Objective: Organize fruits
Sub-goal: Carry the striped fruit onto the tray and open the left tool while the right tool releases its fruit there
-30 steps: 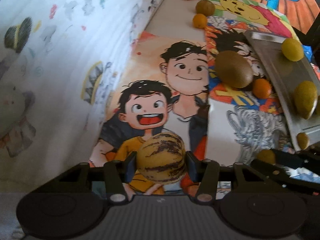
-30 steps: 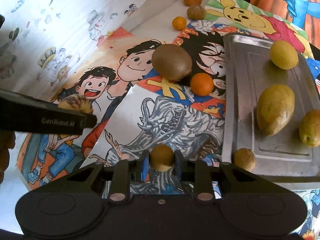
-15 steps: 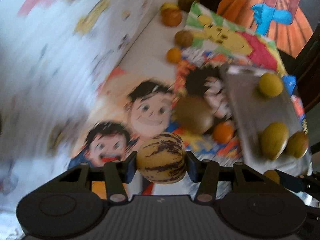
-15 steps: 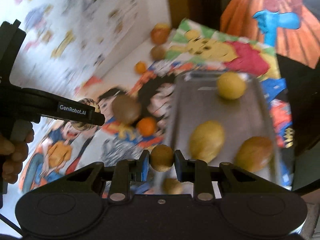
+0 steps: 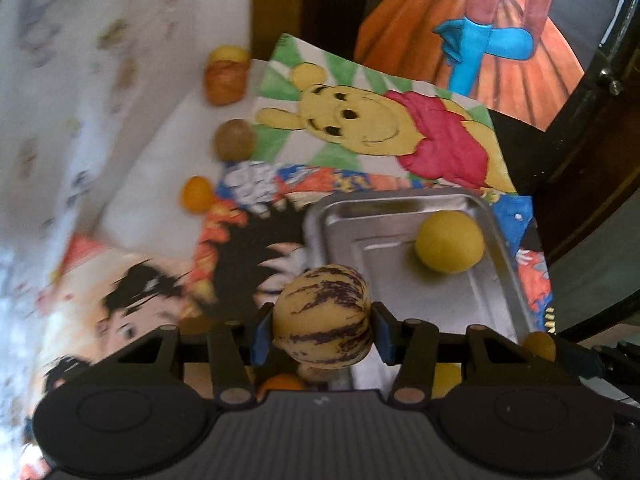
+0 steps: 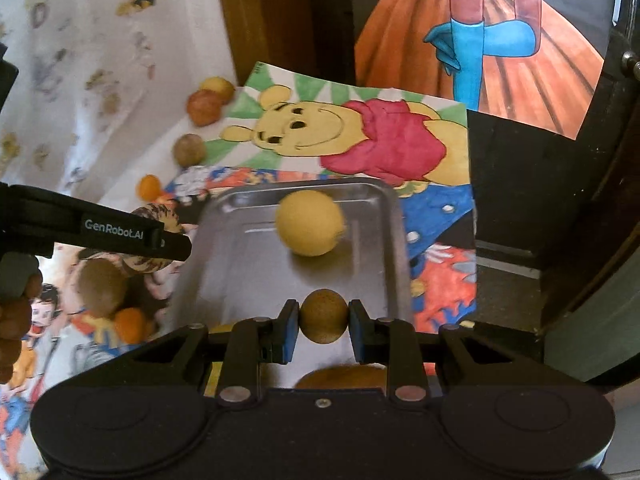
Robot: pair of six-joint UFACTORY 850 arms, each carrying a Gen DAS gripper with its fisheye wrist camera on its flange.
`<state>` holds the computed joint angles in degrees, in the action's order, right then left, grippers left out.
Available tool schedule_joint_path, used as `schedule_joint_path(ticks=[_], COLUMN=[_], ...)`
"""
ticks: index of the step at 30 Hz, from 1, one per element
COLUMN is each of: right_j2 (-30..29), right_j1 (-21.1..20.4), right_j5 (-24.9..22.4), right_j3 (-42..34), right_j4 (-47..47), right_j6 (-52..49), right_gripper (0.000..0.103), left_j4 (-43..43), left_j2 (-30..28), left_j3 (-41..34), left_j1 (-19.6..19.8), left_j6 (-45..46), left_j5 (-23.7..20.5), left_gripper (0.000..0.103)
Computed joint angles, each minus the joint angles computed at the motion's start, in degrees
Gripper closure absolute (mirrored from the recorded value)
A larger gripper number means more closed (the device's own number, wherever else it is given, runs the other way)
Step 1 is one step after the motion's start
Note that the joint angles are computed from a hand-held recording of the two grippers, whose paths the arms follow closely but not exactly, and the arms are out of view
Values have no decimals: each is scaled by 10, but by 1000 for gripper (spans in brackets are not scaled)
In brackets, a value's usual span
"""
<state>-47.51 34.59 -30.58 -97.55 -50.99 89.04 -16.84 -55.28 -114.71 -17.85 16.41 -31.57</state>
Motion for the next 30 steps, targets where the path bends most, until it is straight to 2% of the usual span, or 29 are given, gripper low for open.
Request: schedule_joint_path(ticks=[10,23,30], right_j2=[-32,-50,-48], right_j1=[-30,-33,-30], right_j5=[29,24,13], right_j3=[-19,-37,-36], right_j4=[40,108,116], right_j6=[-84,-161,-160], right_gripper=[75,74,68], left_j4=[48,82,80], left_j2=[-123,-189,-256], left_j3=[-185,-291,-415], left_j1=[-27,-33,-32], left_j6=[-61,-101,-117], left_j5=[-77,-143,-217], left_gripper=[49,48,47])
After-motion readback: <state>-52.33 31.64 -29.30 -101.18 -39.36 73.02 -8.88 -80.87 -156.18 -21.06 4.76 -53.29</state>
